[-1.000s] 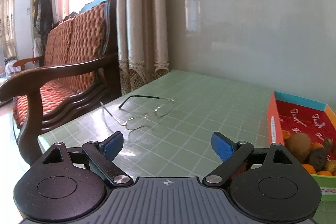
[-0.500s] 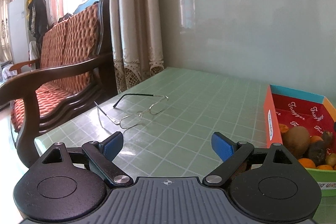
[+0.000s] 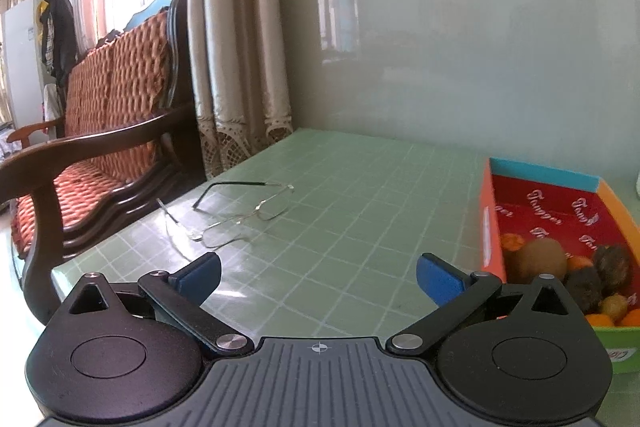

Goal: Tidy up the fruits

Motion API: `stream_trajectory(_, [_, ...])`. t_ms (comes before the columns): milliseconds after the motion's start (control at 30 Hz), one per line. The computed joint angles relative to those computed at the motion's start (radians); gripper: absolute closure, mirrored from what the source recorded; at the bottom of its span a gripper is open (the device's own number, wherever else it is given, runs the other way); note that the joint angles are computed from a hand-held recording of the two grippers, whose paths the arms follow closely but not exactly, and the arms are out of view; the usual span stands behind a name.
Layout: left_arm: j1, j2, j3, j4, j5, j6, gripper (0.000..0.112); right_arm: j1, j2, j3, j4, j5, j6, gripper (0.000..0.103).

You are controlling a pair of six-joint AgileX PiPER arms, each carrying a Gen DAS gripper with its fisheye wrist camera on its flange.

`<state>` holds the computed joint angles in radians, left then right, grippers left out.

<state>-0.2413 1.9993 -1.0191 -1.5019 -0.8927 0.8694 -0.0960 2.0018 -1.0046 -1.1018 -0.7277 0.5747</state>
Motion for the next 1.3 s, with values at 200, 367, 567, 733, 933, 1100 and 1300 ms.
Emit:
stream_trajectory(200, [-0.052,0.028,-0.059,0.017,0.011,0.026,0.009,-0.158,0.014,-0.015,-0.017,-0.099,0.055,0.0])
stream_trajectory(367, [-0.152,0.062,-0.072,0.066,-0.058,-0.023,0.009,-0.34,0.051,0.014,-0.042,-0.242,0.038,0.0])
stream_trajectory(567, [-0.298,0.071,-0.108,0.075,-0.131,-0.077,0.009,-0.502,0.078,0.017,-0.128,-0.346,0.083,0.0])
stream_trajectory(733, [-0.406,0.112,-0.167,0.013,-0.196,0.069,0.009,-0.563,0.029,0.067,-0.178,-0.335,0.1,0.0])
stream_trajectory(933, [-0.514,0.059,-0.095,-0.039,-0.236,0.016,0.009,-0.641,-0.026,0.199,-0.184,-0.343,-0.042,0.0])
stream_trajectory(1100, [-0.554,0.038,-0.038,-0.054,-0.253,-0.024,0.009,-0.689,-0.036,0.276,-0.173,-0.403,-0.19,0.0])
stream_trajectory(1300, [-0.58,0.006,0.062,-0.018,-0.257,-0.155,0.009,-0.677,-0.044,0.317,-0.131,-0.401,-0.286,0.0])
